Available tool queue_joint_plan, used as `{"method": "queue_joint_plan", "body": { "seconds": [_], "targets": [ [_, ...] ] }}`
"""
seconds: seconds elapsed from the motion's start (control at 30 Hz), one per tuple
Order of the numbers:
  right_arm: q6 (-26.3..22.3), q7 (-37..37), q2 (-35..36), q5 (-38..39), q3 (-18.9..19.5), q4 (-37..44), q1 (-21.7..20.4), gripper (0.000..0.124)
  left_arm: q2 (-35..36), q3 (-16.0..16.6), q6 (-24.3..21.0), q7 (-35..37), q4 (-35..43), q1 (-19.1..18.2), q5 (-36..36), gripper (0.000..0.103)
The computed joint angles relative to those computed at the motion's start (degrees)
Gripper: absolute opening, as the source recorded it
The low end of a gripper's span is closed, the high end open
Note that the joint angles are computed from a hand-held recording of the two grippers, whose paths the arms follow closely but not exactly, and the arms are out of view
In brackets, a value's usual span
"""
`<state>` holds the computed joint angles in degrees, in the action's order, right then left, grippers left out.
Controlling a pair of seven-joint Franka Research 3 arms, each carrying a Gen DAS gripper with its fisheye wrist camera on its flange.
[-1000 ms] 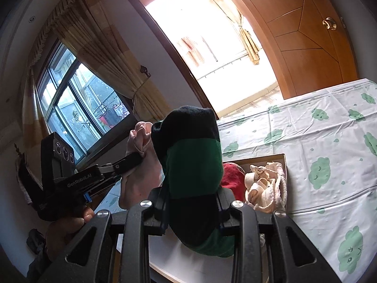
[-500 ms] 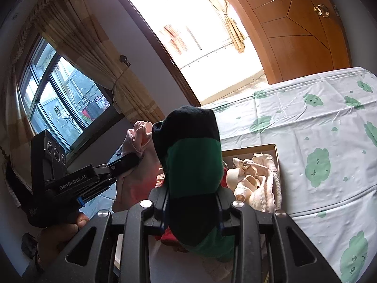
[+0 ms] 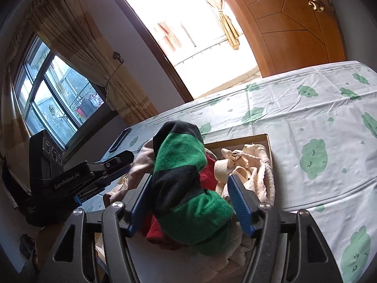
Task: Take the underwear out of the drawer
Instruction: 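Open both tools to drop the socks into the tray lid, then withdraw both tools from the tray down into the drawer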
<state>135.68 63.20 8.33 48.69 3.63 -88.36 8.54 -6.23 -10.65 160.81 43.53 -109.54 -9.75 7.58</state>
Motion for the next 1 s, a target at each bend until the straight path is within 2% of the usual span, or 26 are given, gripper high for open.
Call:
{"method": "queue_joint_plan", "body": {
  "seconds": [0.17,0.47,0.53,0.87,1.0],
  "targets": [
    [1.9,-1.1,-2.3,1.3,-0.3,-2.9,-0.1,0.072,-1.9,-0.3,2.3,-0.8,-1.9,0.0,1.7,0.052],
    [2.8,-5.2,-10.2,7.1,-2.1,-11.5,0.7,0.074,-6.8,0.0,4.1,4.7,-6.8,-2.7,0.0,0.052],
    [1.9,-6.4,-11.8,8.1,-2.8,-13.2,1.1,0.074,-7.9,-0.5,3.8,4.7,-7.8,-2.6,0.8,0.052],
    [-0.4,-12.9,-21.6,11.3,-6.4,-24.0,3.1,0.076,-14.4,0.7,4.6,8.6,-15.5,-7.0,-2.9,0.052],
    [-1.2,-14.1,-25.0,12.0,-7.5,-28.2,3.6,0.077,-17.3,-0.5,4.9,7.6,-19.0,-6.9,-2.0,0.052]
  ]
}}
